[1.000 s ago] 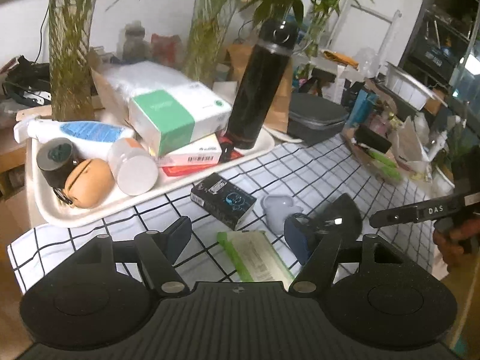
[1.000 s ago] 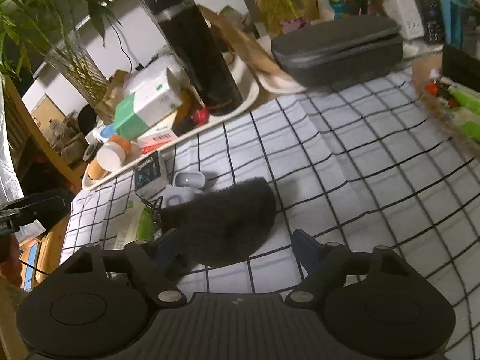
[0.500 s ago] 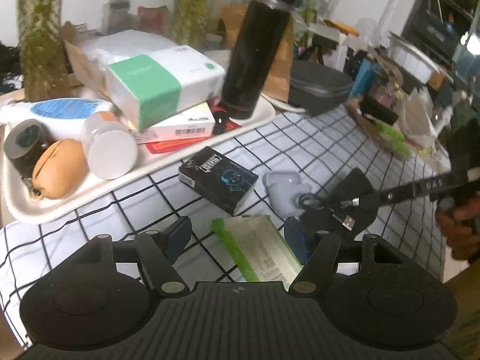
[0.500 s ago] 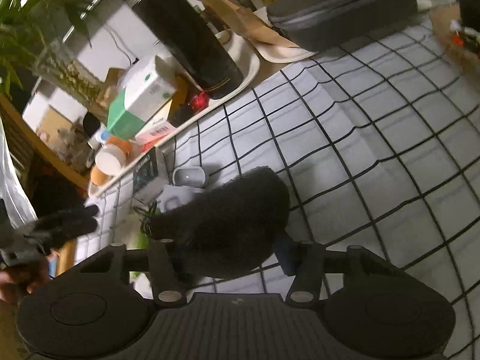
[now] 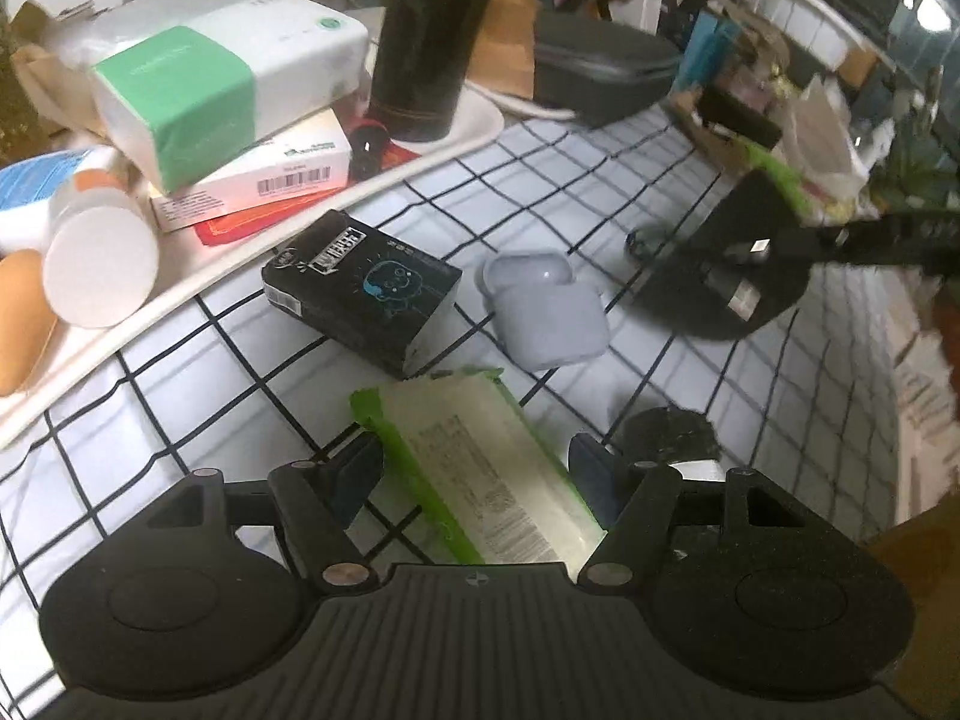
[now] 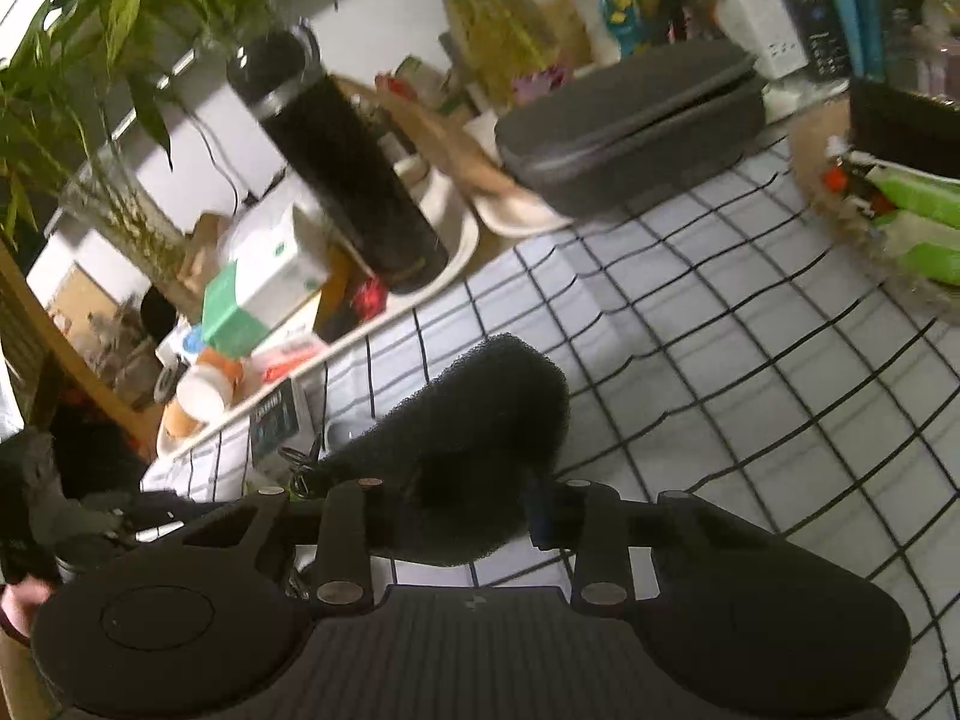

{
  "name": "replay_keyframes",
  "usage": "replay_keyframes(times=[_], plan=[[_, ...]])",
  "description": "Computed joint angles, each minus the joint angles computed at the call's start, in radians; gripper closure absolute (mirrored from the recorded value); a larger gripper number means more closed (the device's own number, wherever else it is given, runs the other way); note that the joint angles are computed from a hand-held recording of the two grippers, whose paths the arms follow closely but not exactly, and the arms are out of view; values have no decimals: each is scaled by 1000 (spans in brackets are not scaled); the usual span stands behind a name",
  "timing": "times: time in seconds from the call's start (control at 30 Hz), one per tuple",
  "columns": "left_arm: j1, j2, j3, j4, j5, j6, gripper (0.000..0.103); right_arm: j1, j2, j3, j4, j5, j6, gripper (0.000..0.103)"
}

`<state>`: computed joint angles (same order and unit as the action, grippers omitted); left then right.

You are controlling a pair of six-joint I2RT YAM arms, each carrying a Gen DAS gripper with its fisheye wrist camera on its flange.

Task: Organize soft objects
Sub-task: 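Grasp the green-wrapped packet with left tool while right tool holds the black item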

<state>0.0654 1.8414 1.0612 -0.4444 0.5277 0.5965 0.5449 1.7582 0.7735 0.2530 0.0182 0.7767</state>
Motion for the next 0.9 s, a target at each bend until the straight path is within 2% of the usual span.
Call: replay_keyframes(times=[0.17,0.3,0.37,0.43,0.53,0.57,0.6,0.9], plan=[[-44,-27,-62,97,-49,41,26,3,-21,5,-41,49,3,68],[-87,-87,-176,233,-143,146,21,12,-15,12,-55,68,2,68],[-78,-91,-171,224,-156,159,21,16,-20,14,-66,81,0,68],[-62,-79,-153,209,-160,127,22,16,-31,3,-68,88,3,69],[-40,-66,-138,198,-138,87,31,13,-46,-14,-60,91,15,69],[-41,-73,-144,207,-142,82,42,14,-49,-17,-59,91,17,69],[-36,-82,-149,209,-136,79,49,16,-53,-19,-60,91,18,69],[-16,-91,-146,184,-126,85,54,32,-82,-28,-69,99,24,71]])
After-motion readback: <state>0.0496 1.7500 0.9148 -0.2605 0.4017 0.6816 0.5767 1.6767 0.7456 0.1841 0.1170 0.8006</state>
